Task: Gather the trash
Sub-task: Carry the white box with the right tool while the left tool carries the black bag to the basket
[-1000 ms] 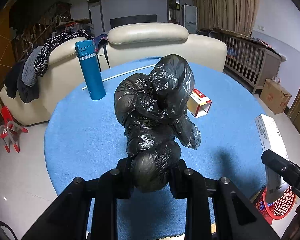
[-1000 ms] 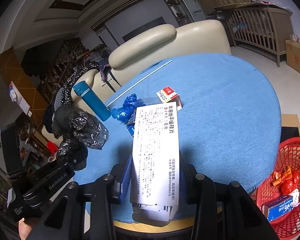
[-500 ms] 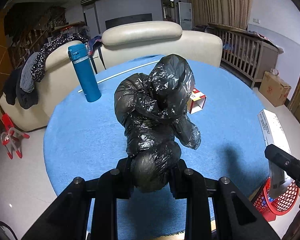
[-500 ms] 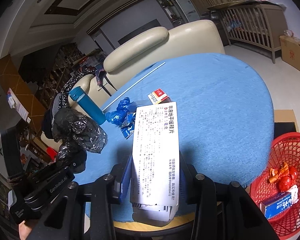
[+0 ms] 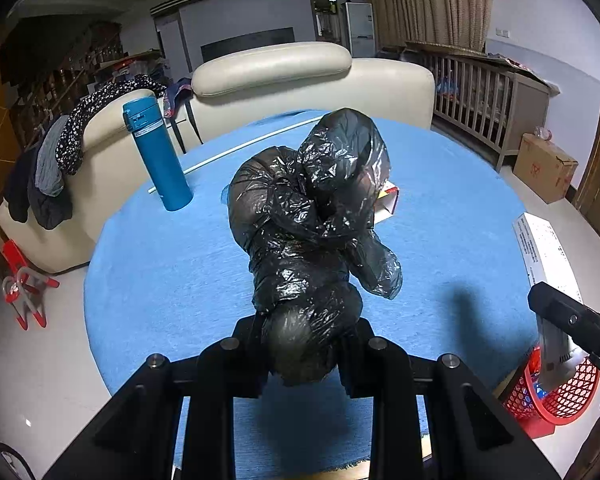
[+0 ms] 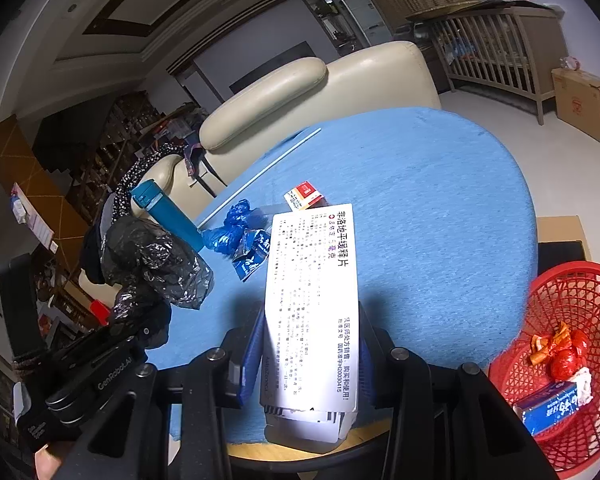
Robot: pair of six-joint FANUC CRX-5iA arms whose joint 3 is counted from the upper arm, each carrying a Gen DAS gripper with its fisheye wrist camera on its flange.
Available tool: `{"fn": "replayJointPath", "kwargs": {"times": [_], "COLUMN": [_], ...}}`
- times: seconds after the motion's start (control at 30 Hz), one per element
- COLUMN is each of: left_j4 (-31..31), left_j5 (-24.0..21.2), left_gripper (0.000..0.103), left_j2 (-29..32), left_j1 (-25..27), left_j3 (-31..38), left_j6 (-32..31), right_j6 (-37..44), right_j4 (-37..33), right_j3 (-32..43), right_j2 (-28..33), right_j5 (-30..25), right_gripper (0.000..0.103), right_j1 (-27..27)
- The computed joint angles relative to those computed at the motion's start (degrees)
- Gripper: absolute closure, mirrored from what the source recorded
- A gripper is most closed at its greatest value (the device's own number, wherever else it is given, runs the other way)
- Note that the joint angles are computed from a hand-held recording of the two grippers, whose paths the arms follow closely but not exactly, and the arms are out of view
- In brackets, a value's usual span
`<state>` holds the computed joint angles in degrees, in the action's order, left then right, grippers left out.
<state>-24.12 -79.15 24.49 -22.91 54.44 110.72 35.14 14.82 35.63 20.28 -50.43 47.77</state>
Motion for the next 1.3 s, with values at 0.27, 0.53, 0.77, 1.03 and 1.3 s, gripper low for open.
{"fn": "replayJointPath", "kwargs": {"times": [0.27,0.53,0.77,1.03,1.3], "left_j4": [0.1,0.8,0.9,1.3,2.8], "left_j5": [0.0,-0.5,-1.7,-4.6,-10.0], "left_gripper": [0.074,0.074,0.074,0.074,0.074], "left_j2": [0.6,2.5,5.0,10.1,18.4], "left_j1": [-0.3,-1.3,-2.6,-5.1,-8.0], "left_j3": [0.7,3.0,6.5,13.7,26.0], "left_j6": [-1.3,-3.4,-5.8,-10.1,-15.9], "right_j6": [-1.4,-3.5,-7.0,-12.6,-17.4], "right_j4": [0.7,1.9,4.1,8.1,9.6], "right_j3": [-2.0,-5.6,-9.7,-16.6,-23.0], "right_j2": [-1.1,-3.1,-5.3,-9.4,-12.9], "right_j5": [0.6,1.7,1.6,1.6,1.0], "right_gripper": [0.060,0.060,0.060,0.060,0.060], "right_j1": [-0.4,-1.2,-2.0,-3.3,-5.2]}}
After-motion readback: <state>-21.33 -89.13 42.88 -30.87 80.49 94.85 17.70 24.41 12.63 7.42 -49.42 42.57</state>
